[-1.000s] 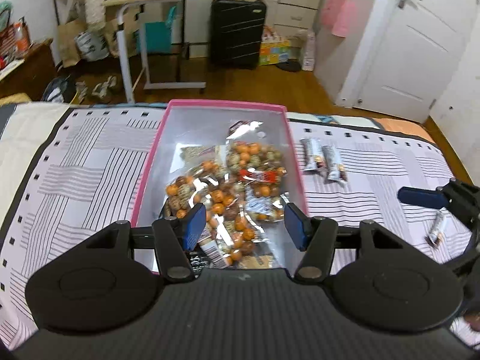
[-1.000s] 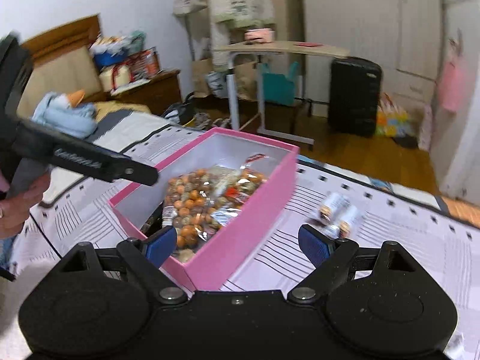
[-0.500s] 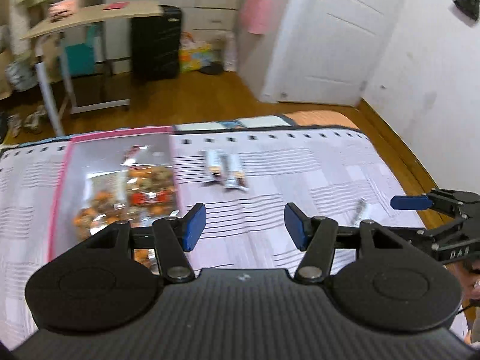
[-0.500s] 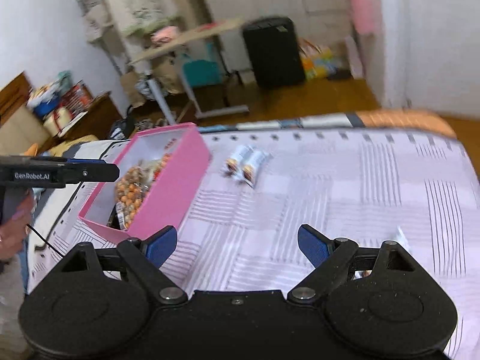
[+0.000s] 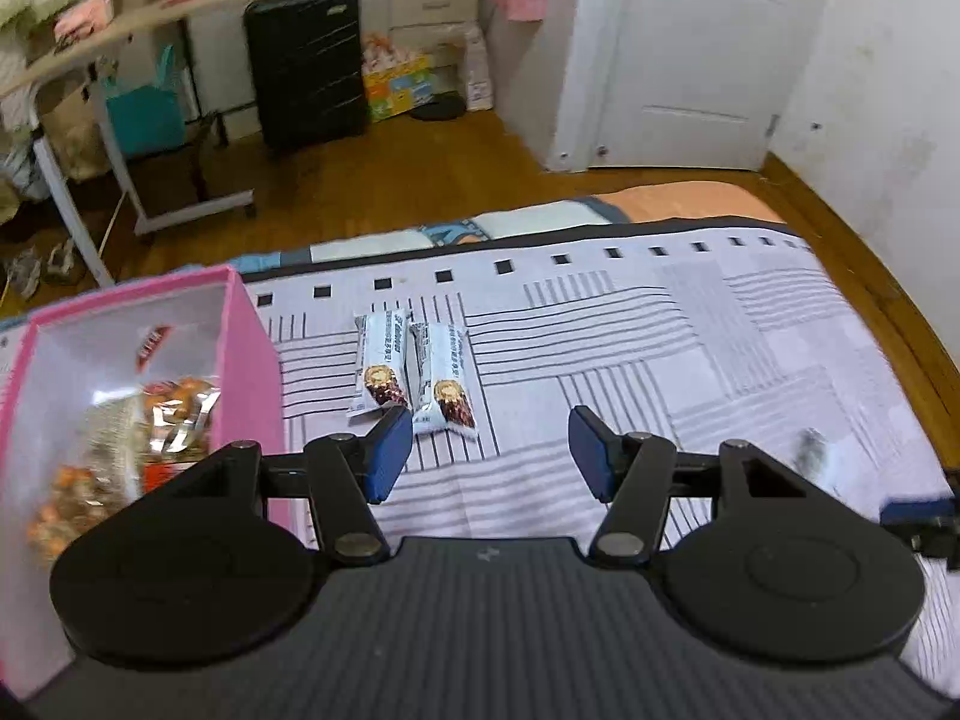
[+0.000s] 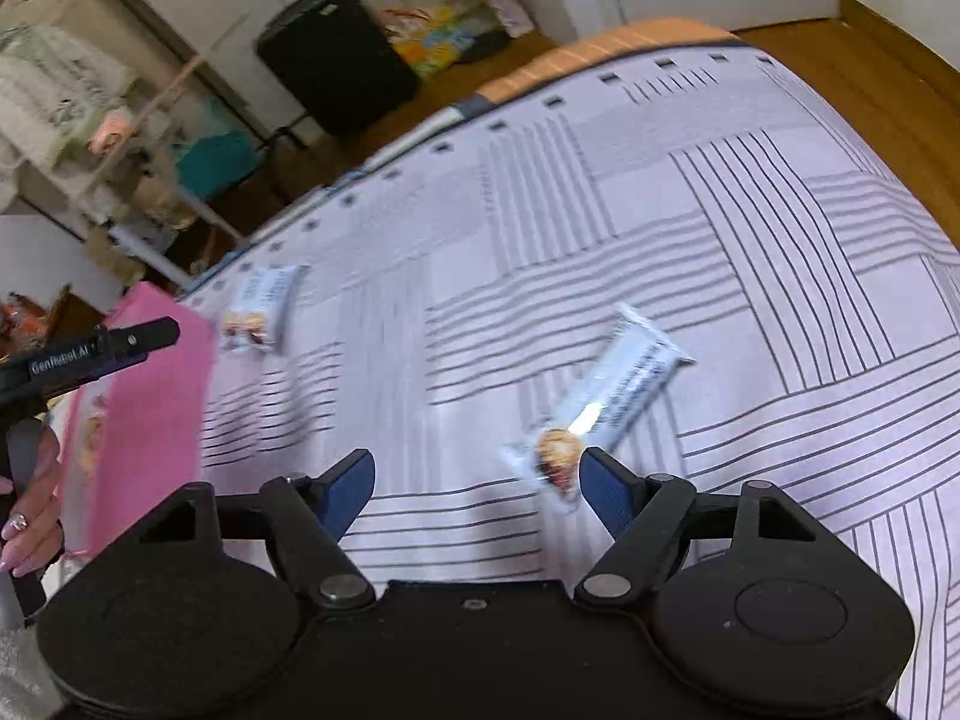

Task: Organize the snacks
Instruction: 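Grasp a white wrapped bar with the right tool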

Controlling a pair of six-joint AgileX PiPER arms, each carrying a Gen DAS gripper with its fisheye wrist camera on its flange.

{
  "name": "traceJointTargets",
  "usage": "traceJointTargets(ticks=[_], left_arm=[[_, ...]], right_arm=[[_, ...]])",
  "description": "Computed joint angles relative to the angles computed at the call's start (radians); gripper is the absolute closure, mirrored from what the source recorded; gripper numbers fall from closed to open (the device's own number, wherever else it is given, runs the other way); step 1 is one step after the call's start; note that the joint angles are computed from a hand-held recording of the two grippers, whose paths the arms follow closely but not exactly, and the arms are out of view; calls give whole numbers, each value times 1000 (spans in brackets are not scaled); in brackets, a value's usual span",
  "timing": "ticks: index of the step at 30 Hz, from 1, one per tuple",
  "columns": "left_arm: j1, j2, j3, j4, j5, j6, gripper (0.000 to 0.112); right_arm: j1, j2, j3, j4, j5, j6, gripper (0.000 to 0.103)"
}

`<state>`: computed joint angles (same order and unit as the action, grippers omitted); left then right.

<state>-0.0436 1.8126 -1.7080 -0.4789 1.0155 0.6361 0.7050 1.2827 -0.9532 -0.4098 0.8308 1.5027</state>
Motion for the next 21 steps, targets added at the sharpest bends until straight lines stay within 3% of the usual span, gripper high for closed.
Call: traceJointTargets(ticks=[4, 9, 11, 13, 16, 19, 21], left_arm=[[-60, 64, 35, 49, -114, -94, 56], [-136, 120, 89, 152, -314, -202, 57], [-167, 157, 81, 229, -378, -290, 57], [-191, 186, 76, 291, -425, -339, 57], [-215, 224, 62, 371, -441, -394, 59], [-204, 230, 80, 328, -449, -363, 61], [-203, 234, 83, 336, -447, -358, 71]], right_arm=[[-11, 5, 104, -117, -61, 113, 25], [-17, 70, 178, -285, -133, 314, 32], [21, 111, 164, -385, -90, 375, 45], [45, 165, 120, -410, -32, 338, 69], [75, 204, 92, -452, 10, 309, 72], [92, 222, 70, -459, 44, 271, 73], [100, 214, 66, -448, 56, 251, 74]])
